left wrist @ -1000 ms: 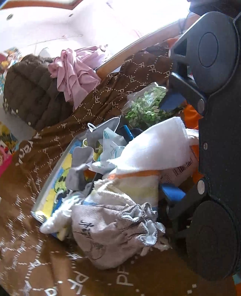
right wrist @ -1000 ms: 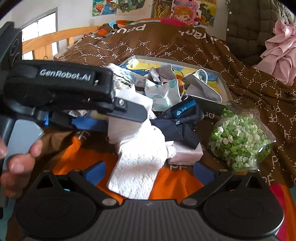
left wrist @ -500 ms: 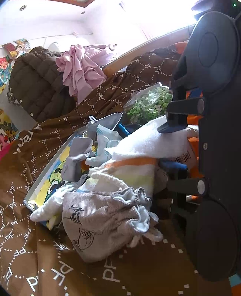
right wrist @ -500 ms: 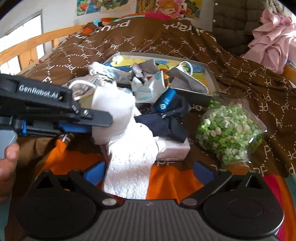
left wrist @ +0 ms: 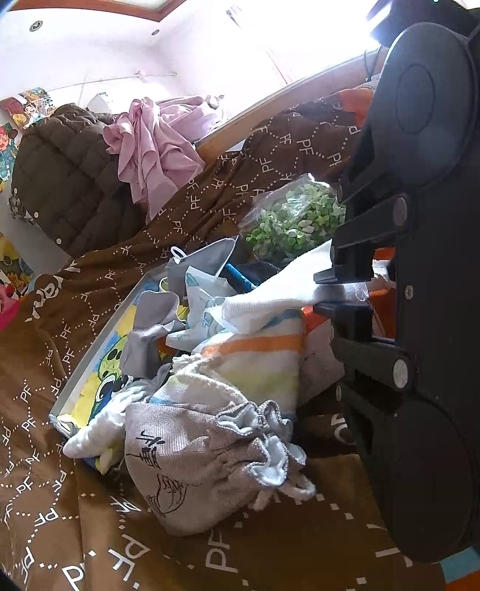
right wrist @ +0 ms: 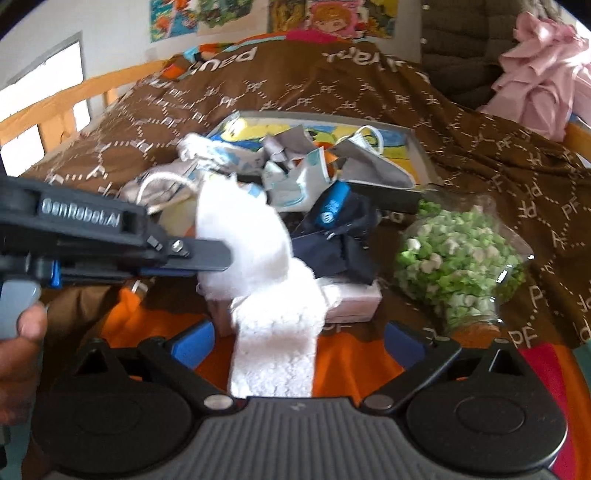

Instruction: Organize soft objects

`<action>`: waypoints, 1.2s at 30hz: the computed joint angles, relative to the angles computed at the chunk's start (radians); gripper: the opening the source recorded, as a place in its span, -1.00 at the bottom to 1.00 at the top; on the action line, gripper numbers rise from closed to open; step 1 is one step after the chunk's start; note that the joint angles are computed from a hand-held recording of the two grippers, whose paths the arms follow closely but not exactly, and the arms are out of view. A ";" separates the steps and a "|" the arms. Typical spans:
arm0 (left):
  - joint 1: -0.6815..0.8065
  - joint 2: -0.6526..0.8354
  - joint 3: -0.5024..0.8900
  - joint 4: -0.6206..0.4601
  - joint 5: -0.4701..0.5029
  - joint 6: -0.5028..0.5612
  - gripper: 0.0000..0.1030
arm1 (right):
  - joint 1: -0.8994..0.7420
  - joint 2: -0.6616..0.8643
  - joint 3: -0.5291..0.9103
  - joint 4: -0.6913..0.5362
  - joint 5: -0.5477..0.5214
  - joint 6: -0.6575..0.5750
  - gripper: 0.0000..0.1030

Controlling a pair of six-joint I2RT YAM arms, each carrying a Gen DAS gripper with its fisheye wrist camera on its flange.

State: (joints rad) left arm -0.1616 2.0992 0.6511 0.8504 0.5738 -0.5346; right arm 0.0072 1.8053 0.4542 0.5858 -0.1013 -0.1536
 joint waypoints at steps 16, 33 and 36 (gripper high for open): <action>-0.005 -0.003 0.016 -0.018 0.009 0.063 -0.94 | -0.029 -0.030 0.003 -0.044 0.066 0.019 0.10; -0.022 -0.042 -0.008 -0.024 -0.016 0.107 -0.95 | -0.118 0.009 0.045 -0.026 0.084 0.096 -0.02; -0.036 -0.051 -0.014 -0.031 -0.011 0.153 -0.95 | -0.142 0.016 0.055 -0.034 0.061 0.120 -0.35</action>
